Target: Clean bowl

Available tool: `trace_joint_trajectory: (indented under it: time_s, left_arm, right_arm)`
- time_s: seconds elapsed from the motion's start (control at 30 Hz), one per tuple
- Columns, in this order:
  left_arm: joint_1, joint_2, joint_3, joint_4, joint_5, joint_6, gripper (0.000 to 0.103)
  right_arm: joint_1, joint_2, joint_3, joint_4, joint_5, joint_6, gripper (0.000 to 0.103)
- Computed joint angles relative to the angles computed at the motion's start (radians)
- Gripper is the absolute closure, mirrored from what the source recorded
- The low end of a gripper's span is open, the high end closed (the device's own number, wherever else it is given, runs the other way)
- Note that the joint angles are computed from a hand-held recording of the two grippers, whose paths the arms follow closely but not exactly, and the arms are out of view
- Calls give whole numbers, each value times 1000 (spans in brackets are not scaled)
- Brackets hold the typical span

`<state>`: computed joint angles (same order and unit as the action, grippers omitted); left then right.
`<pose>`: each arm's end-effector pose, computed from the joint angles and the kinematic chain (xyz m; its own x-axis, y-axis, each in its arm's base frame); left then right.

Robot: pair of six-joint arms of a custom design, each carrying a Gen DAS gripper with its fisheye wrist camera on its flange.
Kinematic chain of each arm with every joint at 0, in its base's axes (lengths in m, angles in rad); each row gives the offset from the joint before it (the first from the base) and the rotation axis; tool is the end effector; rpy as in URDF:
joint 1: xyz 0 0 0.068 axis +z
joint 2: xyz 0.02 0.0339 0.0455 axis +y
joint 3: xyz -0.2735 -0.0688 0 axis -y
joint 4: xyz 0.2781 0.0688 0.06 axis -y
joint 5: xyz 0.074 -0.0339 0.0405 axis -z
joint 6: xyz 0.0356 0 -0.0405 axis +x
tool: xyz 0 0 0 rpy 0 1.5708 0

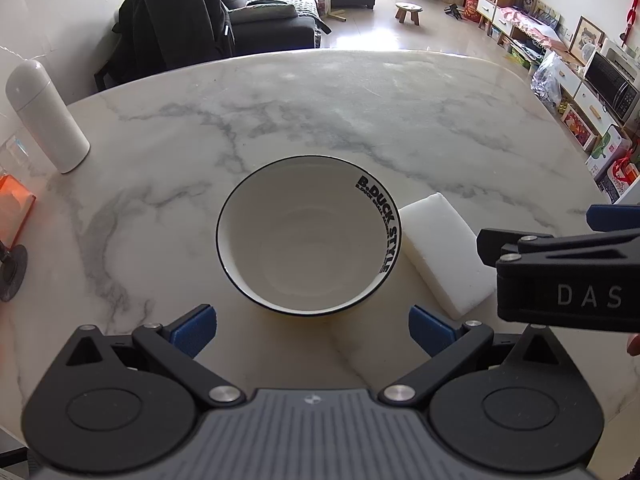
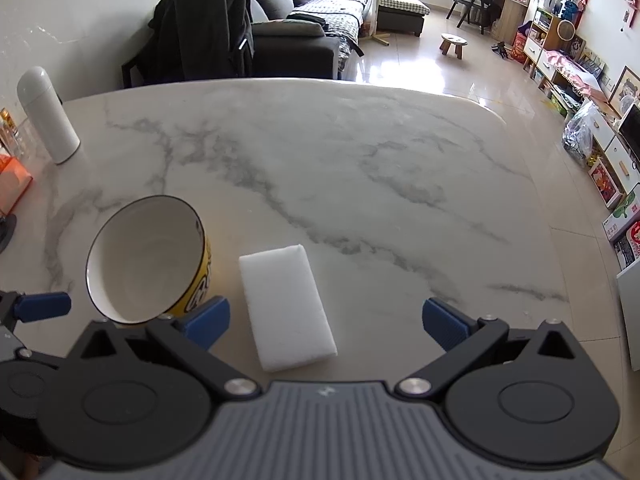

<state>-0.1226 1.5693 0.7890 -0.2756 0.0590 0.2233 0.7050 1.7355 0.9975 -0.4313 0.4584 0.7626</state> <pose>0.3108 -0.0404 0.1387 -0.8089 0.3224 -0.4916 0.3384 0.9391 0.0590 0.2786 0.2163 0.1431 -0.8174 0.1179 -0.5639 0.1593 0.9869 -0.0245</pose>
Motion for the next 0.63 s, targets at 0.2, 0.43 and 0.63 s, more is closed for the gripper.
trace_joint_trajectory:
  time_s: [0.2, 0.43, 0.63]
  left_arm:
    - [0, -3, 0, -6, 1, 7, 1]
    - [3, -3, -1, -7, 1, 7, 1]
    - [2, -5, 0, -18, 5, 5, 1]
  right_arm:
    - [1, 2, 1, 3, -3, -2, 0]
    - [4, 4, 6, 1, 0, -3, 0]
    - [3, 4, 7, -1, -2, -4, 0]
